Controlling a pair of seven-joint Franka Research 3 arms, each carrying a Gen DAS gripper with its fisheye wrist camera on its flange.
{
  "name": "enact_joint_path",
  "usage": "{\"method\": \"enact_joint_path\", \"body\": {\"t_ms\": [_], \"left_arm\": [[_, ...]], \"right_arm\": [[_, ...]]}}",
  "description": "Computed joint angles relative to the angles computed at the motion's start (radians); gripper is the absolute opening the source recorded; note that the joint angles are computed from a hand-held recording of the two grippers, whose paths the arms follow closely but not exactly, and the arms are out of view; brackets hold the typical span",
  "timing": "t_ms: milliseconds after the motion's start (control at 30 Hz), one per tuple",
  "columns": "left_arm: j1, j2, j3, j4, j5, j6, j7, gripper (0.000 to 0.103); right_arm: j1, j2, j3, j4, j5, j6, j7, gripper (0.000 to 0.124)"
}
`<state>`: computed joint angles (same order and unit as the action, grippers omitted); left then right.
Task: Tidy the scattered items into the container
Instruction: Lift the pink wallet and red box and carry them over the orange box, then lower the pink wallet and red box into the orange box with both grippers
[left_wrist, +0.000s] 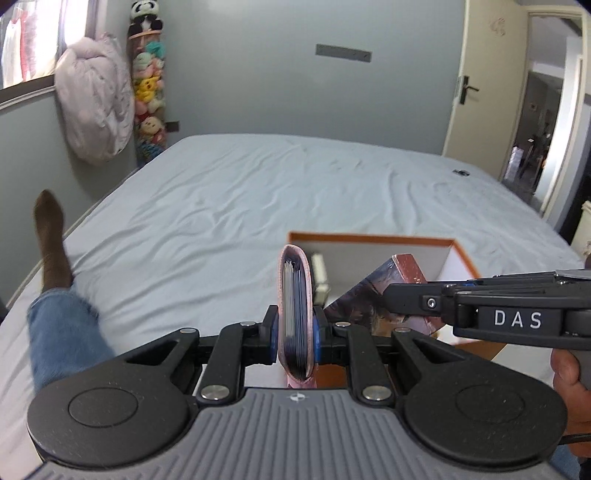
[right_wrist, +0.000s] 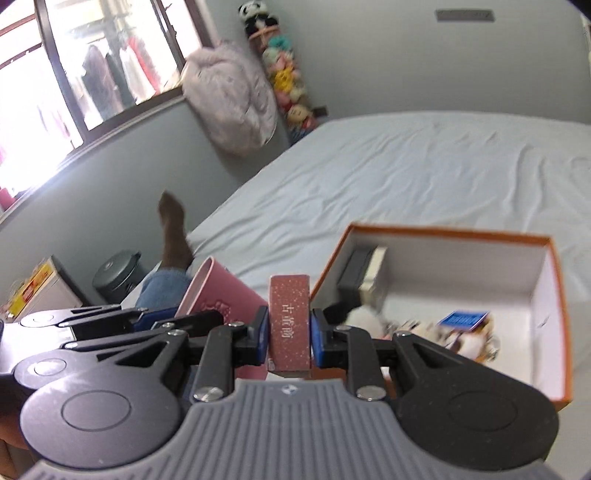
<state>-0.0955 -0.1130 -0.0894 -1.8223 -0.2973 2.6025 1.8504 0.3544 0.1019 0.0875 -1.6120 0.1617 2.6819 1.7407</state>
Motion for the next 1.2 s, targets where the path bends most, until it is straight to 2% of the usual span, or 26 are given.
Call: {"method": "enact_joint_path", "body": {"t_ms": [200,367,600,733,1000,1200], "left_arm": [[-0.012,0.089,-0.026,0.095,-0.067,0.014,0.049,0.019],[-0.003,0.164,-0.065,0.165,-0.069,0.019,0.031,0.019],[0.007,0.241,-0.117,0.234,-0.074,0.011,0.046,0.019],[0.01,0.28,-0.138,0.267,-0.068,0.006,0.077,0.019],[0.035,0.399,-0.17,0.416,-0.059,-0.116,0.136,0.019],[0.035,0.517,-0.178,0.576,-0.011,-0.192,0.108,0.019]], "right_arm": [[-0.013,0.015,-0.03,0.023,-0.084,0.004,0.07,0.025],[-0.024,0.038,-0.053,0.044,-0.156,0.005,0.128,0.025],[-0.042,0.077,-0.073,0.08,-0.191,-0.011,0.163,0.024],[-0.06,0.11,-0.074,0.117,-0.158,-0.028,0.144,0.024],[-0.067,0.208,-0.087,0.237,-0.143,-0.109,0.128,0.025],[-0.078,0.289,-0.093,0.338,-0.096,-0.155,0.132,0.025]]}}
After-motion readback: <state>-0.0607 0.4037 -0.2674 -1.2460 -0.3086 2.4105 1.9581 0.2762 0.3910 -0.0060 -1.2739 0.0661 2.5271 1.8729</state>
